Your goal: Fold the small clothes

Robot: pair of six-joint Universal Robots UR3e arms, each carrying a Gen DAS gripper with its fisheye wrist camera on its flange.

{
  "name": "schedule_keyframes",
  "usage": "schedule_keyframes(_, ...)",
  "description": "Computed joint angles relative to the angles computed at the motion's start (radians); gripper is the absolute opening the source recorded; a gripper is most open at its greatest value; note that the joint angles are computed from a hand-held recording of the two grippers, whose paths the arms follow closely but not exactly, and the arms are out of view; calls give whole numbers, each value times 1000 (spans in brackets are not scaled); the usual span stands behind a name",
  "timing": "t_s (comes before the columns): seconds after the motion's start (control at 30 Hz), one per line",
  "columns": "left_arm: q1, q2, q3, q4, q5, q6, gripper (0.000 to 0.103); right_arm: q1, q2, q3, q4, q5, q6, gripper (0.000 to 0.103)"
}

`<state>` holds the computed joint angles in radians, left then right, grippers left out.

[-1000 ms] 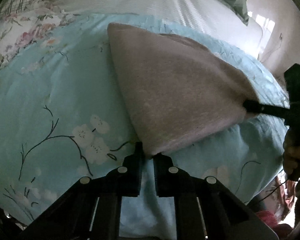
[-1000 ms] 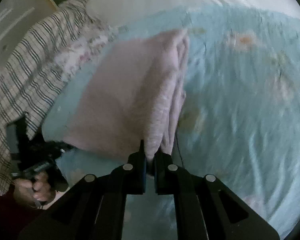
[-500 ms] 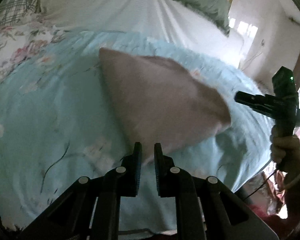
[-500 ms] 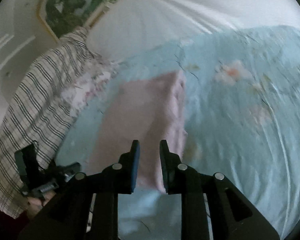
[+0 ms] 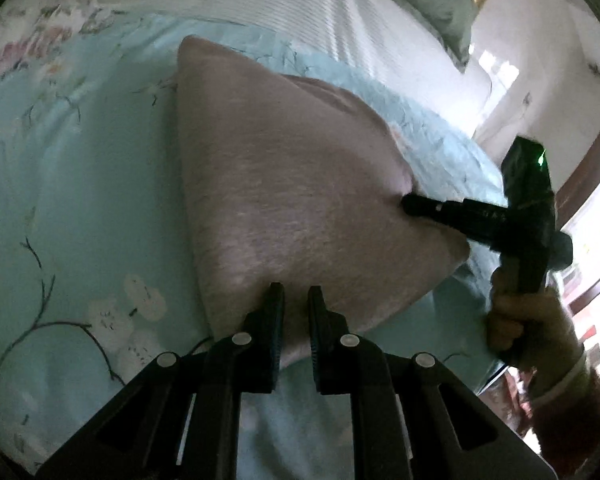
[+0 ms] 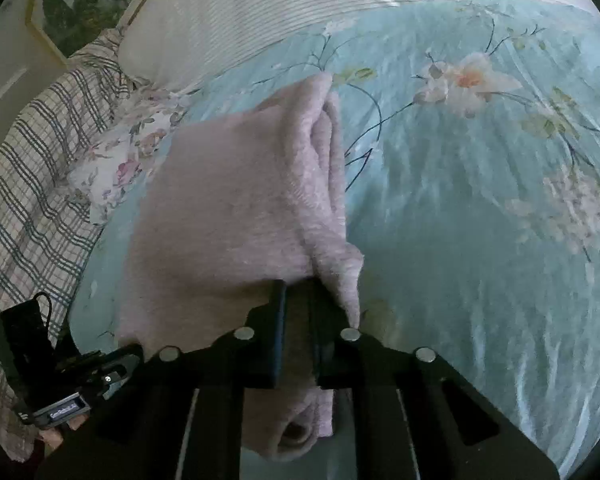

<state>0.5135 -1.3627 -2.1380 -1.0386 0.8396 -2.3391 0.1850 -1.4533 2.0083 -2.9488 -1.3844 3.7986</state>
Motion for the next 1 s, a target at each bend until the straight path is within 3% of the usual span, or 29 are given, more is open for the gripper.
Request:
schedule_keyframes(0.3, -7, 70, -77, 83, 29, -28, 11, 146, -104, -34, 91, -148, -28, 15)
schedule_keyframes(0.43, -18, 72, -94, 123, 38, -56, 11, 228, -50, -109, 273, -245, -78, 15)
schedule_keyframes(0.53, -17, 79, -98, 118, 40, -54, 12, 213, -51, -57, 211, -222, -63, 15)
schedule_keyframes(1.0, 9, 155, -149, 110, 39, -31, 13, 222, -73, -17, 169, -223, -12, 15)
